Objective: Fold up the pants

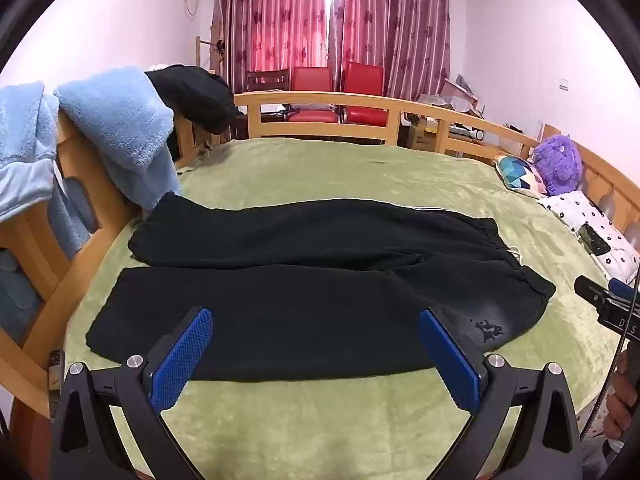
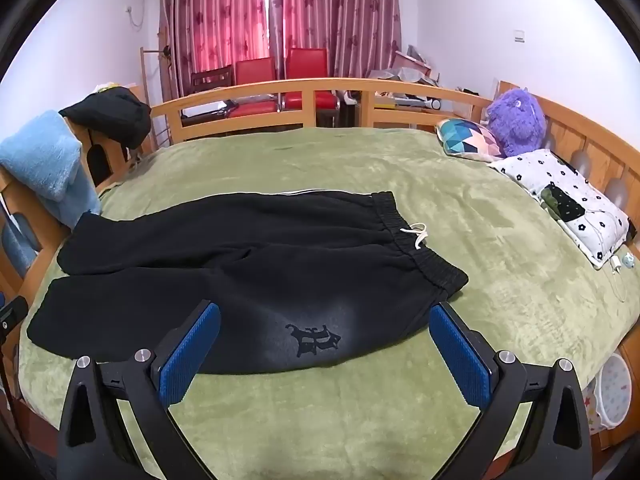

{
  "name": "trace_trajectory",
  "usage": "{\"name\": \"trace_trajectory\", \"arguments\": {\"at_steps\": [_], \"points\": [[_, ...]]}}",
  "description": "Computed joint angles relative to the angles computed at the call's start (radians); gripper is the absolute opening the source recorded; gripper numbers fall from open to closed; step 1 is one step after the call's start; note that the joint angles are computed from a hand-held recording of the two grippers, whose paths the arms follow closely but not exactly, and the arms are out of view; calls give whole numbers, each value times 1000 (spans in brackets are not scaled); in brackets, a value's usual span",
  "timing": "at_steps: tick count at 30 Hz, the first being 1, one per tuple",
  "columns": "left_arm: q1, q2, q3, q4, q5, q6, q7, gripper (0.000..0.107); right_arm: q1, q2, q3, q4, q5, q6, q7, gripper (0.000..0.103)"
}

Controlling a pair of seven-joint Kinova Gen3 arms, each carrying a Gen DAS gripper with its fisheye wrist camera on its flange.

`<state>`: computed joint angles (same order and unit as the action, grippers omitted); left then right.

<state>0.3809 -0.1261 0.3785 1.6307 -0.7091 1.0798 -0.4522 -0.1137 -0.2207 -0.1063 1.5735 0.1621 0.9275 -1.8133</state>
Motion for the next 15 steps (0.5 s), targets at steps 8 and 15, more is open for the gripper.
{"name": "trace_trajectory", "arguments": {"at_steps": [8,15], "points": [[-19,-27,-1,35,-9,-15,14,103,-5,2,-10,0,14,6,-6,102],[0,1,15,8,-33,29,28,103,-21,10,-46,-5,62,10,-55,102]]}}
